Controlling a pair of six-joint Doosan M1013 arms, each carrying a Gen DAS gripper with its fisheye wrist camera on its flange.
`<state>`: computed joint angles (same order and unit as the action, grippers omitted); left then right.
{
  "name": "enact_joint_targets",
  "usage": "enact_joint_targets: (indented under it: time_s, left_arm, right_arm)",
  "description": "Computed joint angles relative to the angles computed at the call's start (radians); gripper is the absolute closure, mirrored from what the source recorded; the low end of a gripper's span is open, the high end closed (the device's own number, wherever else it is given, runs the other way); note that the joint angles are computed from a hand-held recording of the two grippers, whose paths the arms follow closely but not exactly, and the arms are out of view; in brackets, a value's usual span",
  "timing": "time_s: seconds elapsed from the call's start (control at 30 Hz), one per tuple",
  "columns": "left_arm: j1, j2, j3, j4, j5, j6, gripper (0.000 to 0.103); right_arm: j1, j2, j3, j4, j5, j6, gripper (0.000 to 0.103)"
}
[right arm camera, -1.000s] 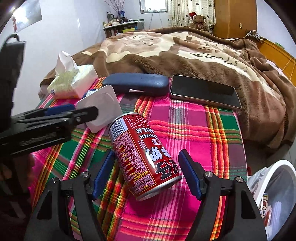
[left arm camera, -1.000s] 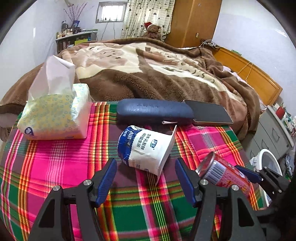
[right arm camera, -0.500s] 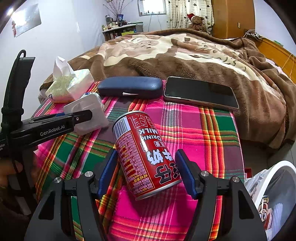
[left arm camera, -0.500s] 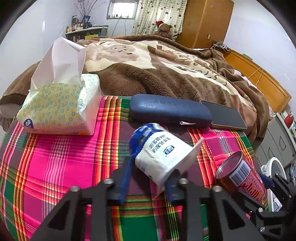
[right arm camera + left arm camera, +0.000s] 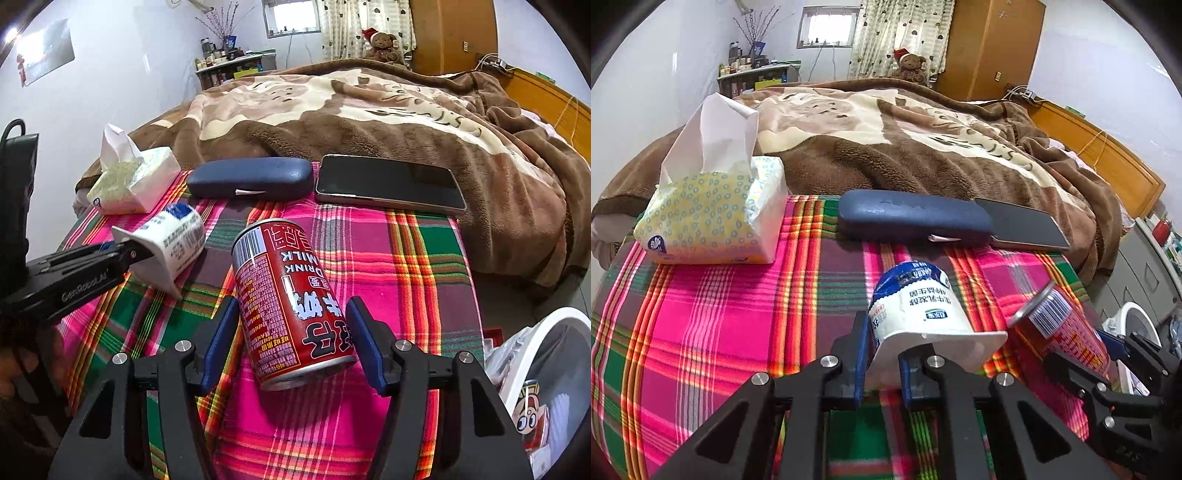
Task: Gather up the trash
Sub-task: 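Carry the red can and yogurt cup over the bin and open both grippers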
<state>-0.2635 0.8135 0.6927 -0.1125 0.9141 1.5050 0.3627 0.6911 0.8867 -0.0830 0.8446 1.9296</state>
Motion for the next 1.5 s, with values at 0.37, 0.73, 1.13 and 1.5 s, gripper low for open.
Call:
enact_joint_targets:
  time_s: [0.37, 0.73, 1.13, 1.5]
  left_arm:
    - [-0.019, -0.082, 0.124, -0.004, -0.077, 0.024, 0.088]
    - [-0.037, -0.162, 0.235, -0.016, -0.146, 0.029, 0.088]
    - [-0.063, -0.236, 0.322, -0.042, -0.203, 0.059, 0.088]
    - [-0.105, -0.28, 0.365, -0.061, -0.226, 0.104, 0.088]
  right_arm:
    - [0.0, -0.048, 0.074, -0.025, -0.057, 0.062, 0.045]
    - [0.001, -0.105, 0.154, -0.054, -0.11, 0.114, 0.047]
    - [-0.001, -0.174, 0.251, -0.09, -0.184, 0.18, 0.047]
    - [-0.008, -0.249, 0.351, -0.174, -0.238, 0.276, 0.047]
